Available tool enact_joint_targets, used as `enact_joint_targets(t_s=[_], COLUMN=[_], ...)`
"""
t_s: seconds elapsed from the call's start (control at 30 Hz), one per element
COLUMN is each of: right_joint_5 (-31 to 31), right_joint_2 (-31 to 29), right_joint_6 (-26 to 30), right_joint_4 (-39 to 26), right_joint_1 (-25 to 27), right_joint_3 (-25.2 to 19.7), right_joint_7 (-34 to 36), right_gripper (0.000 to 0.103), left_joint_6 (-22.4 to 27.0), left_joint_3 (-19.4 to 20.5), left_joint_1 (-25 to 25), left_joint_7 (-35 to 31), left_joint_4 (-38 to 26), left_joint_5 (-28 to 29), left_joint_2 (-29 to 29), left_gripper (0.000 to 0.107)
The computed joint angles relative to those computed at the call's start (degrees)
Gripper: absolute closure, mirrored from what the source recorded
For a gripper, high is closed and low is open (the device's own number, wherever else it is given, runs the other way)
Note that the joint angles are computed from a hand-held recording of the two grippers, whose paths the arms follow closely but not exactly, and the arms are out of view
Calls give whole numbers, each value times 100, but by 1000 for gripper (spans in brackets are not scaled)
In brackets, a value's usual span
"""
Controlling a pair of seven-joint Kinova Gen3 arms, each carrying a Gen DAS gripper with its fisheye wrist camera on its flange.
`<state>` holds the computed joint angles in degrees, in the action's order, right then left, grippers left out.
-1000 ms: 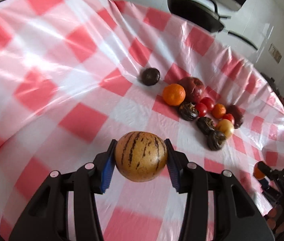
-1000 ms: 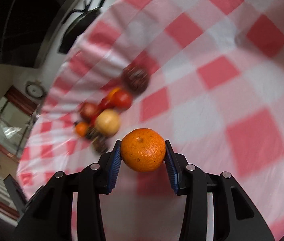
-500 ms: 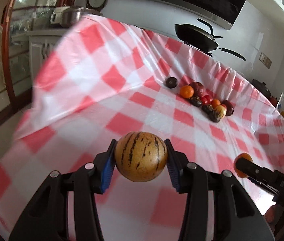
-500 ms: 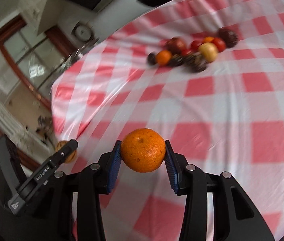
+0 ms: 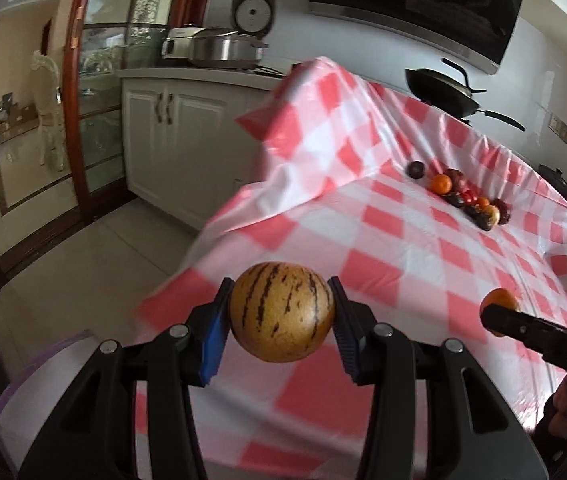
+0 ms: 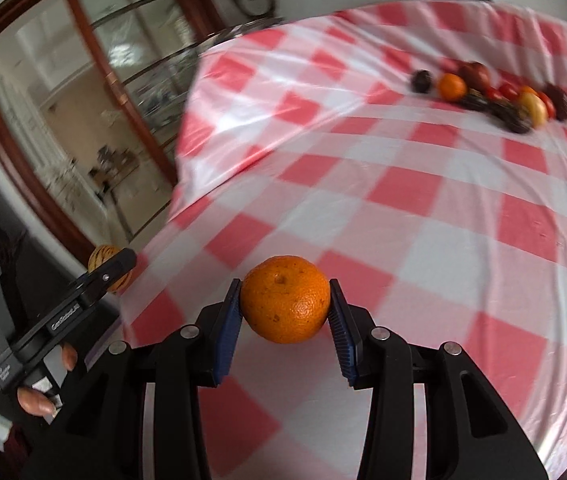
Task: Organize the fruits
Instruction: 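Carry the tangerine and pepino melon off the table toward the white bin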
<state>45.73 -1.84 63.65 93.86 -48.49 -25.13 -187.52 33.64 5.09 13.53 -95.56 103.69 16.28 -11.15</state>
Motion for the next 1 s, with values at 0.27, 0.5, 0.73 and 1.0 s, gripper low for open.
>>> enact_joint_targets(t_s=[0.27,0.5,0.73,1.0], right_joint_5=[116,255,267,-768], right_joint_2=[833,1969,3660,4919], right_joint_6=[73,298,1646,3056], right_joint_4=[-863,-1926,-3560,-5684], right_joint_1=[-1020,-451,-285,-1259], right_joint_3=[394,-1142,-2537,-1353], right_joint_7=[1245,2876,4507,6194], right_gripper=[61,61,61,61], left_joint_6=[384,514,632,995], left_joint_3=[-894,-1116,-1039,-446], left_joint_1=[-261,-937,-1447,-1837], left_joint_7=[-731,-804,-614,498], left_joint_4=[542,1138,1449,1321], left_joint_5=[641,246,-203,-1175], left_joint_2=[-428,-818,-511,233], left_gripper=[61,61,61,61])
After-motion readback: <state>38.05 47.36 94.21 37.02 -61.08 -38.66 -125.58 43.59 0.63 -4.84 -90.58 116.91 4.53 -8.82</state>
